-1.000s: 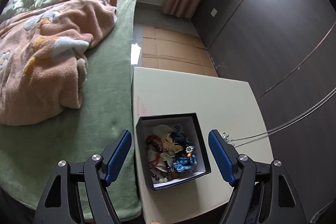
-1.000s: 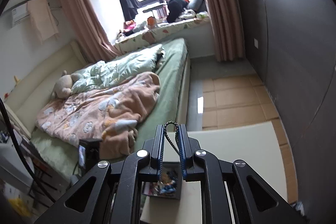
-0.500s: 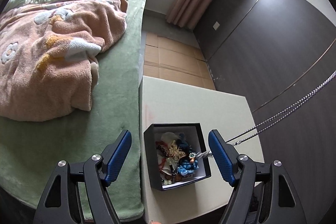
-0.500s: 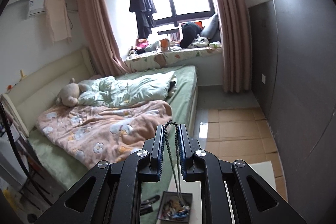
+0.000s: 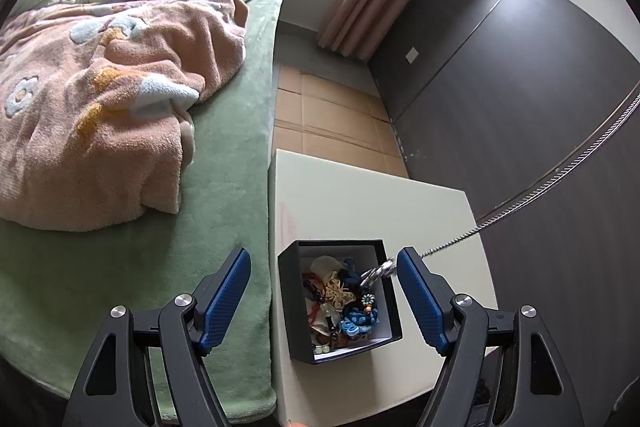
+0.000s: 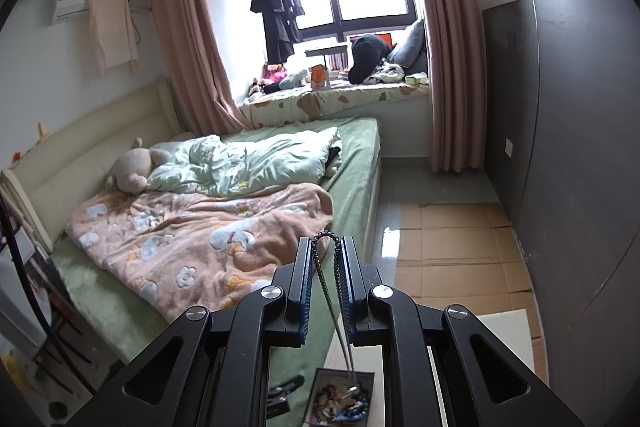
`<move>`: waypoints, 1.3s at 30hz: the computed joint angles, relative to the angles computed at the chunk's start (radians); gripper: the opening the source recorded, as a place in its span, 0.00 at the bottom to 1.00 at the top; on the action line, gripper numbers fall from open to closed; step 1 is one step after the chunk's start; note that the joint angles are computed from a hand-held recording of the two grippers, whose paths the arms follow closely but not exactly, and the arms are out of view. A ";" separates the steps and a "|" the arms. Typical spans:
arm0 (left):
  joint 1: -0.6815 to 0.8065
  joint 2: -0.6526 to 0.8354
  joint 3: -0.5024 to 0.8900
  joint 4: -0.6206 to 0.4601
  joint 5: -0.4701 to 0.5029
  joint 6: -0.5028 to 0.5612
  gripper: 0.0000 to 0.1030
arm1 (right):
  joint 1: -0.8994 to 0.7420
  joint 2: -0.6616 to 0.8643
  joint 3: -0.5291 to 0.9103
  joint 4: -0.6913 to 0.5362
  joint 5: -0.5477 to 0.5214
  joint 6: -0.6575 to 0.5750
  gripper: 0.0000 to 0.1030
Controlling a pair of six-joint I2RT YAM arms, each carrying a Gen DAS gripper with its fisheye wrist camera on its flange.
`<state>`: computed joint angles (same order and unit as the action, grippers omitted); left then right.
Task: Organize jewelry
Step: 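Lift the silver chain with the right tool and lower it into the box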
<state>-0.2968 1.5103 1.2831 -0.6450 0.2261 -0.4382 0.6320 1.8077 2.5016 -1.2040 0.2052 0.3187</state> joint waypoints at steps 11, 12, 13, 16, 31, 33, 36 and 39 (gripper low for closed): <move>0.019 -0.016 -0.009 0.004 0.006 -0.012 0.74 | -0.042 -0.116 -0.392 0.203 -0.102 0.045 0.14; 0.023 -0.016 -0.010 0.002 0.007 -0.012 0.74 | -0.041 -0.124 -0.421 0.221 -0.102 0.047 0.14; 0.027 -0.017 -0.011 0.002 0.008 -0.012 0.74 | -0.043 -0.133 -0.452 0.239 -0.108 0.050 0.14; 0.035 -0.020 -0.014 -0.002 0.010 -0.012 0.74 | -0.051 -0.149 -0.537 0.286 -0.130 0.066 0.14; 0.042 -0.016 -0.017 -0.003 0.011 -0.015 0.74 | -0.096 -0.172 -0.881 0.487 -0.236 0.141 0.14; 0.041 -0.013 -0.014 -0.010 0.010 -0.011 0.74 | -0.105 -0.160 -0.910 0.503 -0.257 0.154 0.15; 0.040 -0.009 -0.011 -0.015 0.006 -0.007 0.74 | -0.130 -0.119 -0.924 0.482 -0.329 0.158 0.25; 0.034 -0.003 -0.004 -0.022 -0.002 -0.007 0.74 | -0.142 -0.125 -0.966 0.477 -0.335 0.166 0.70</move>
<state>-0.2633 1.5071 1.2789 -0.6668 0.2237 -0.4449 0.4905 1.6823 1.5358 -0.7272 -0.1298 0.4843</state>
